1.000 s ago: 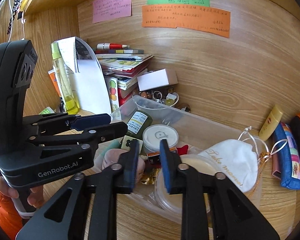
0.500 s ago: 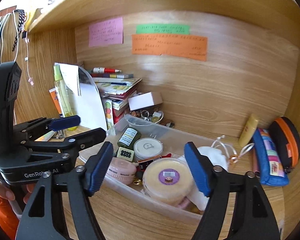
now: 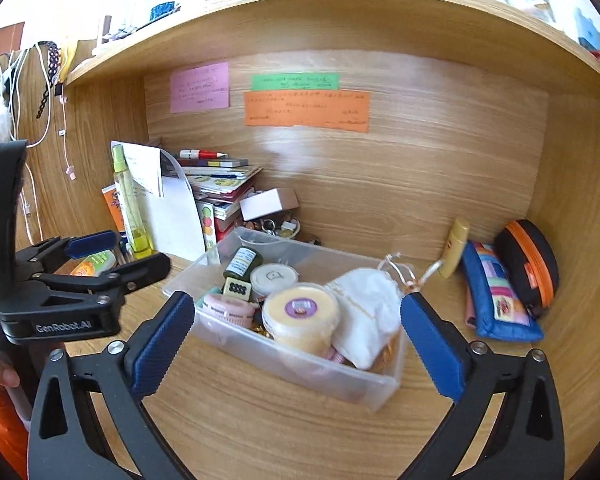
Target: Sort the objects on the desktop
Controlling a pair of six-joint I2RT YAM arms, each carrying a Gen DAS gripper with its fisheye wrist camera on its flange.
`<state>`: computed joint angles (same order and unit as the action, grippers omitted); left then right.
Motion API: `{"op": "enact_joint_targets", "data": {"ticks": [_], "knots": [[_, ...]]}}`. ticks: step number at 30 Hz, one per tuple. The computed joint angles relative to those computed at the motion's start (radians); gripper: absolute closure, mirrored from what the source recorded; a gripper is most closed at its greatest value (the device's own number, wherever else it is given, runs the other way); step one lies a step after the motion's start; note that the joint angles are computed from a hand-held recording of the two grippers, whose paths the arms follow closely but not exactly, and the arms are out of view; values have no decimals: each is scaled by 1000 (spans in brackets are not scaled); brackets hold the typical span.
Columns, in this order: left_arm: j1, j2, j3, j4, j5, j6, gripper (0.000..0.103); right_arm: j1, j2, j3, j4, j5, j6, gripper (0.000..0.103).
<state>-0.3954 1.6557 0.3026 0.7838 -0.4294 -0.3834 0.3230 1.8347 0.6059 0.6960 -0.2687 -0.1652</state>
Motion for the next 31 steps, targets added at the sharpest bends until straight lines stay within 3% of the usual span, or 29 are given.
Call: {"op": "enact_joint_targets", "data": {"ticks": [15,31], "knots": [[-273,-10,-30,-50,-304,-121,2,-126,-67,-128,20,-68,-10,0],[-273,49,-4,-22,-265,-129,2,-143,-70,-144,31,-67,-27,0]]}}
